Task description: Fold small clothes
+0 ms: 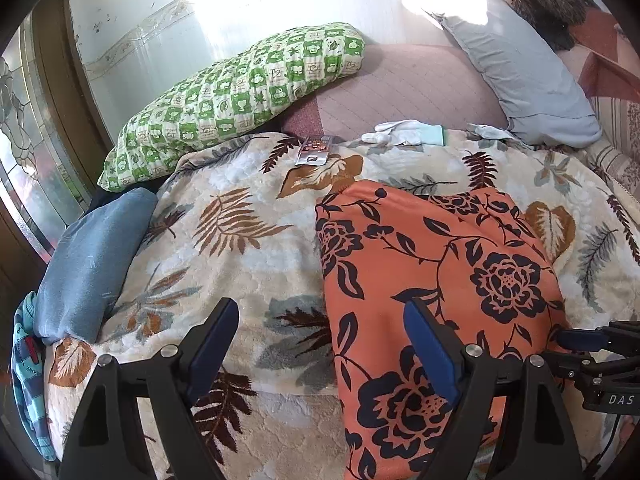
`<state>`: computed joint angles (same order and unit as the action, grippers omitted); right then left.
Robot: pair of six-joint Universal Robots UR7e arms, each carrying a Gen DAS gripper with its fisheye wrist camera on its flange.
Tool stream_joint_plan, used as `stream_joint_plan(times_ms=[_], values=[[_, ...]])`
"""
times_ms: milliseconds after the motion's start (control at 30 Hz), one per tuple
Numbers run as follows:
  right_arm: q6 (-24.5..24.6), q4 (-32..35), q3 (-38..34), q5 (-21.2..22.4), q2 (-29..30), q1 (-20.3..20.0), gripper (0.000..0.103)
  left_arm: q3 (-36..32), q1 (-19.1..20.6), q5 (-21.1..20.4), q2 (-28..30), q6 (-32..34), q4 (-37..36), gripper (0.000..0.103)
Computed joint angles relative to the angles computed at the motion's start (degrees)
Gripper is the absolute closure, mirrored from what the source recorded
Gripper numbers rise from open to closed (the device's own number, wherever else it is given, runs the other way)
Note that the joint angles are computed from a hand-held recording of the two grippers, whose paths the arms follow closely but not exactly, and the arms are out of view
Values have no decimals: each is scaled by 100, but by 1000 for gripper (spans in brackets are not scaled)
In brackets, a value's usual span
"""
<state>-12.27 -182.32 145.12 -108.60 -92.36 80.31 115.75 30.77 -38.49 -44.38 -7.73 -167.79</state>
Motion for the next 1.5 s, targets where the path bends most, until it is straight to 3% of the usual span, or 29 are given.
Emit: stream_joint_plan(times_ms=[400, 633, 800, 900, 1033, 1233, 1400, 1500], values=[[7, -18, 16, 3, 1, 24, 47, 148, -213, 254, -91, -99, -64, 18], [187, -544, 194, -349, 94, 355, 45, 555, -465, 260, -561, -984, 425, 18], [339, -1006, 567, -172, -299, 453, 45, 821, -780, 446, -920, -1436, 827, 18], [404, -1332, 804, -333, -560, 727, 45, 951, -1003, 667, -1152, -1625, 1034, 18], [471, -1575, 972, -978, -895, 1474, 45, 1065, -1297, 871, -1470, -1851, 1238, 18], [462, -1607, 794, -2575, -1068, 3184, 45, 1215, -1797, 1097, -1961, -2193, 1540, 13], [623, -1689, 477, -3727, -899, 4572, 40, 1261, -2173, 1290, -2351, -2497, 1977, 11], [815, -1477, 284, -4201, -792, 5159, 39, 1270, -2353, 1371, -2585, -2742, 2272, 6]])
